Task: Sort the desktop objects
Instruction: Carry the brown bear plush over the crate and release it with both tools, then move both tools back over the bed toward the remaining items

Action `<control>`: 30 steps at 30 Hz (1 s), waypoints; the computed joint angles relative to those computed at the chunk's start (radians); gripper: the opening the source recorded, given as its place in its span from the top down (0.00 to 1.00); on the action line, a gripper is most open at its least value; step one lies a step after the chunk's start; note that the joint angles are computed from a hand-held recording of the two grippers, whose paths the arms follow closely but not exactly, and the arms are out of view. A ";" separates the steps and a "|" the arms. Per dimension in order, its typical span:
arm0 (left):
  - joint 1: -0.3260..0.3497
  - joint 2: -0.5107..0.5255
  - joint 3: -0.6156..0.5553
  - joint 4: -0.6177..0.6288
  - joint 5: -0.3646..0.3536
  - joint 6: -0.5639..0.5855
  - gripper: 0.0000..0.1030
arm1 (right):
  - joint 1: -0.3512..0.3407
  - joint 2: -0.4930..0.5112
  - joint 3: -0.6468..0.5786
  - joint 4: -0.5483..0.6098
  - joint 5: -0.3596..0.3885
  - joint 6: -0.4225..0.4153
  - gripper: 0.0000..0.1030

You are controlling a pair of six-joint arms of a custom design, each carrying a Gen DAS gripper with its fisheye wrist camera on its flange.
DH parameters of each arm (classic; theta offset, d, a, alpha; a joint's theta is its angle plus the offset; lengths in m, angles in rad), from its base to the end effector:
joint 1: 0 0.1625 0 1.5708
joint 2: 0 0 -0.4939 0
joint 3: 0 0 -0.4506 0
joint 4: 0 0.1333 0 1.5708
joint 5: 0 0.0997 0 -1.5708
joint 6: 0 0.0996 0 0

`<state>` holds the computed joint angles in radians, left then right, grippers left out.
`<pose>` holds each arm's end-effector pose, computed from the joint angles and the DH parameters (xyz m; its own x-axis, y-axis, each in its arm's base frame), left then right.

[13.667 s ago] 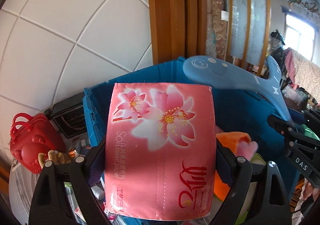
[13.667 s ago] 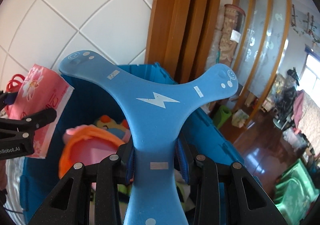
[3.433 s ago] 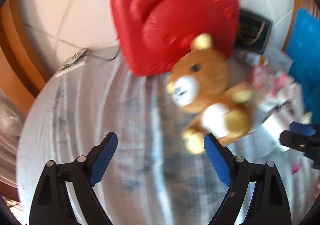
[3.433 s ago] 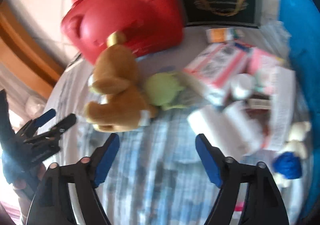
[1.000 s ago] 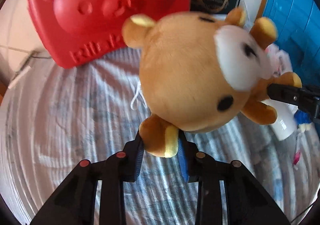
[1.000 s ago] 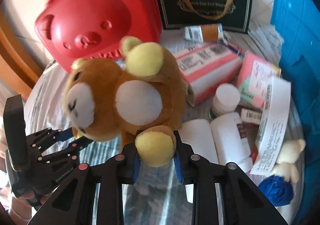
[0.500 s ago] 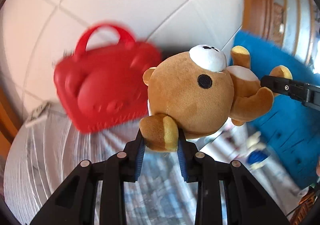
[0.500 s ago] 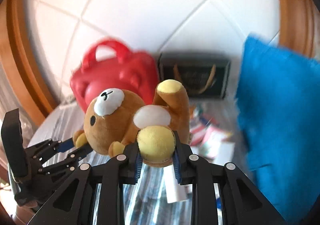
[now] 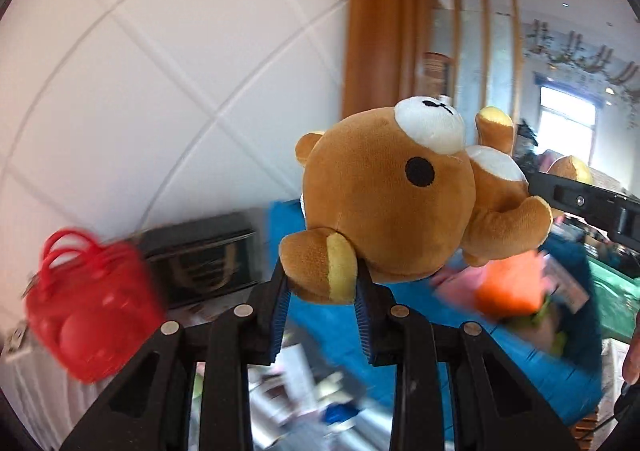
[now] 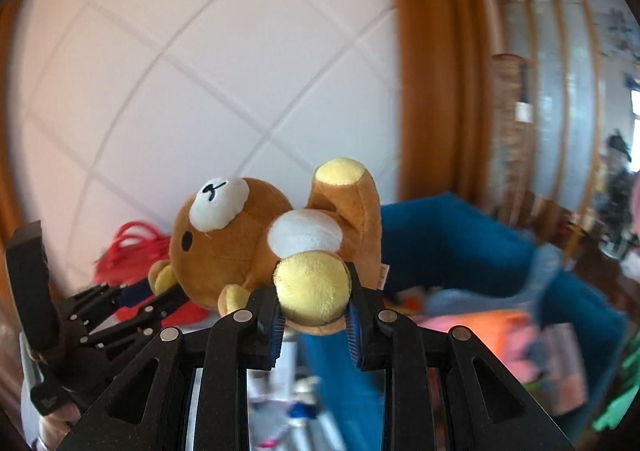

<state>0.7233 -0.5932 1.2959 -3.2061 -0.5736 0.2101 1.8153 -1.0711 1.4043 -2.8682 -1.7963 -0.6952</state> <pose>-0.4982 -0.7293 0.1953 -0.7527 0.0434 -0.6569 0.6171 0.3939 -0.6811 0.3012 -0.7484 0.4752 -0.6720 -0.3986 0.6241 -0.7402 0.3878 -0.5493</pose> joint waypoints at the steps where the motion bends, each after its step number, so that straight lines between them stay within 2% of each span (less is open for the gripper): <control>1: 0.001 0.027 -0.051 0.037 -0.014 0.001 0.72 | -0.005 0.006 -0.038 0.018 -0.021 0.005 0.76; 5: 0.018 0.143 -0.263 0.216 -0.053 -0.023 0.72 | -0.033 0.050 -0.180 0.092 -0.077 0.001 0.76; 9: 0.036 0.238 -0.436 0.398 -0.050 -0.074 0.72 | -0.060 0.112 -0.314 0.183 -0.116 -0.007 0.76; 11: 0.043 0.283 -0.519 0.503 -0.037 -0.113 0.72 | -0.076 0.151 -0.395 0.266 -0.131 0.010 0.76; 15: 0.056 0.337 -0.617 0.656 -0.010 -0.163 0.72 | -0.098 0.212 -0.504 0.382 -0.164 0.042 0.75; 18: 0.061 0.372 -0.683 0.763 0.011 -0.208 0.69 | -0.110 0.262 -0.591 0.467 -0.177 0.084 0.71; 21: 0.063 0.376 -0.684 0.779 0.040 -0.220 0.67 | -0.115 0.277 -0.611 0.467 -0.187 0.088 0.69; 23: 0.064 0.388 -0.694 0.778 0.058 -0.206 0.67 | -0.114 0.280 -0.612 0.470 -0.194 0.085 0.57; 26: 0.065 0.388 -0.695 0.785 0.046 -0.214 0.63 | -0.112 0.280 -0.607 0.443 -0.219 0.068 0.46; 28: 0.067 0.386 -0.689 0.771 0.041 -0.207 0.52 | -0.110 0.275 -0.594 0.424 -0.229 0.065 0.40; 30: 0.065 0.389 -0.688 0.748 0.047 -0.190 0.45 | -0.107 0.273 -0.589 0.416 -0.246 0.061 0.30</control>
